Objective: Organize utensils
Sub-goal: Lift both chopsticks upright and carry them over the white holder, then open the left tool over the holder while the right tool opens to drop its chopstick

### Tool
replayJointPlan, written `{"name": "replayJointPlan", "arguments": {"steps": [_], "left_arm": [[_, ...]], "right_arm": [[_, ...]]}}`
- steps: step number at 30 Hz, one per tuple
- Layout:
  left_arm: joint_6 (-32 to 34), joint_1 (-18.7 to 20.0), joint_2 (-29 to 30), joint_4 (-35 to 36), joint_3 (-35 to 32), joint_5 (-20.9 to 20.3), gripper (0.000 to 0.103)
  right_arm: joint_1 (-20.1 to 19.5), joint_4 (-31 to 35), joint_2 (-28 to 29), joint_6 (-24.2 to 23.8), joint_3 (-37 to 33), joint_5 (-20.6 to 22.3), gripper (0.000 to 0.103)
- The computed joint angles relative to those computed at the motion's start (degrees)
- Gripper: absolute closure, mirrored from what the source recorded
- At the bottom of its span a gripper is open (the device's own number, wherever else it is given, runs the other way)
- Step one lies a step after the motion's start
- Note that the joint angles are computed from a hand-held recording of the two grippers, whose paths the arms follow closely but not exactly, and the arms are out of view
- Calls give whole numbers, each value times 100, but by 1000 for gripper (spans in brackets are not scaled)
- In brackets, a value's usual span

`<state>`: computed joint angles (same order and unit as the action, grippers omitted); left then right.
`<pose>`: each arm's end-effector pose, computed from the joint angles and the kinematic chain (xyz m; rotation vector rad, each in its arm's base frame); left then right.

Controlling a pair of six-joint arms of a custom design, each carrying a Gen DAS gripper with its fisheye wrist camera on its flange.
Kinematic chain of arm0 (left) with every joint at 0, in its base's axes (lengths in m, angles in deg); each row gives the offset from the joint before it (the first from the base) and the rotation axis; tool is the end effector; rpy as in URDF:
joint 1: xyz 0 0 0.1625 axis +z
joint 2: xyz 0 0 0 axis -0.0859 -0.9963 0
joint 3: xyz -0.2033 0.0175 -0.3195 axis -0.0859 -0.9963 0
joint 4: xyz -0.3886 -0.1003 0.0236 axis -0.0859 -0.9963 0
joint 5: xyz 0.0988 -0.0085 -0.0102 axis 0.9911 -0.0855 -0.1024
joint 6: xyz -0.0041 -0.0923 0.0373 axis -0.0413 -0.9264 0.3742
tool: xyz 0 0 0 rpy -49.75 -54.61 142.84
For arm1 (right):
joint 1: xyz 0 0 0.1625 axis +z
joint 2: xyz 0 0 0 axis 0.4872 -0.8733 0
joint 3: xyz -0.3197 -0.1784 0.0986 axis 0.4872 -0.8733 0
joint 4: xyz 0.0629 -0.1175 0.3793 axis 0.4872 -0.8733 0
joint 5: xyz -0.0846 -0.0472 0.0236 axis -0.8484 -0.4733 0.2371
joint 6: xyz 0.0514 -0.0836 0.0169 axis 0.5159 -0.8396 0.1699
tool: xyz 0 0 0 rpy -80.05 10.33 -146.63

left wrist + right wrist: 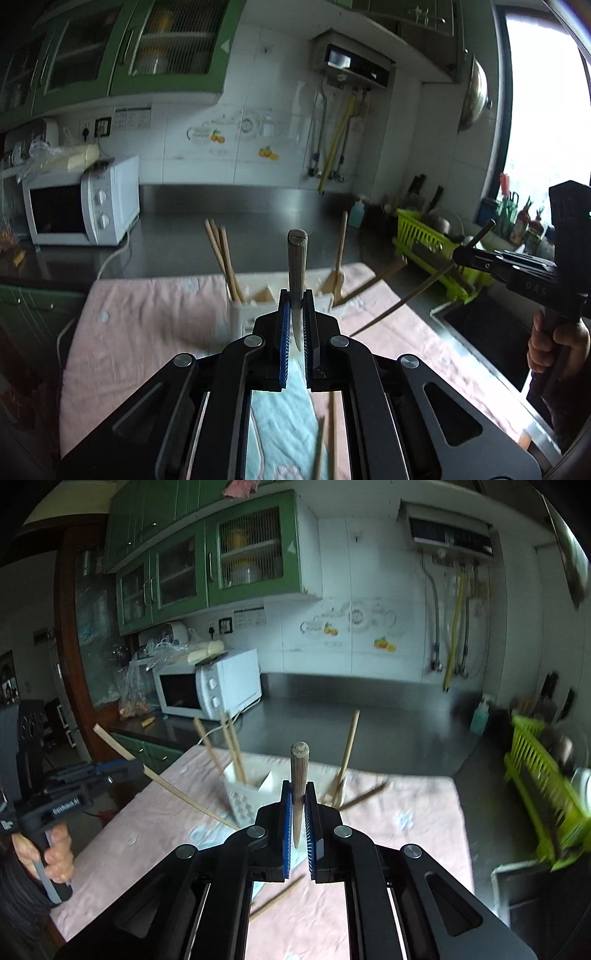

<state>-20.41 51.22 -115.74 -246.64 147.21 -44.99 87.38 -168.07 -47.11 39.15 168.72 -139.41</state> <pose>-0.3384 -0.6031 0.3038 1.1422 2.4820 -1.1264 0.3376 -0.5190 0.3452 0.5664 -2.1453 1.2596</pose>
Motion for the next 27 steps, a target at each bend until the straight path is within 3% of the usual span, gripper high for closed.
{"name": "replayJointPlan", "arguments": {"steps": [7,10,15,27], "left_arm": [[234,-53,652,-142,-1017,257,98],[316,-30,980,-65,-1445,515,98],[199,92,1350,338,-1990,594,98],[68,234,1556,502,-2153,603,95]], "right_arm": [[-86,33,358,-355,-814,92,96],[-199,155,527,-344,-1100,190,96],[-394,525,814,-231,-1516,218,96],[-742,947,1185,90,-1840,208,93]]}}
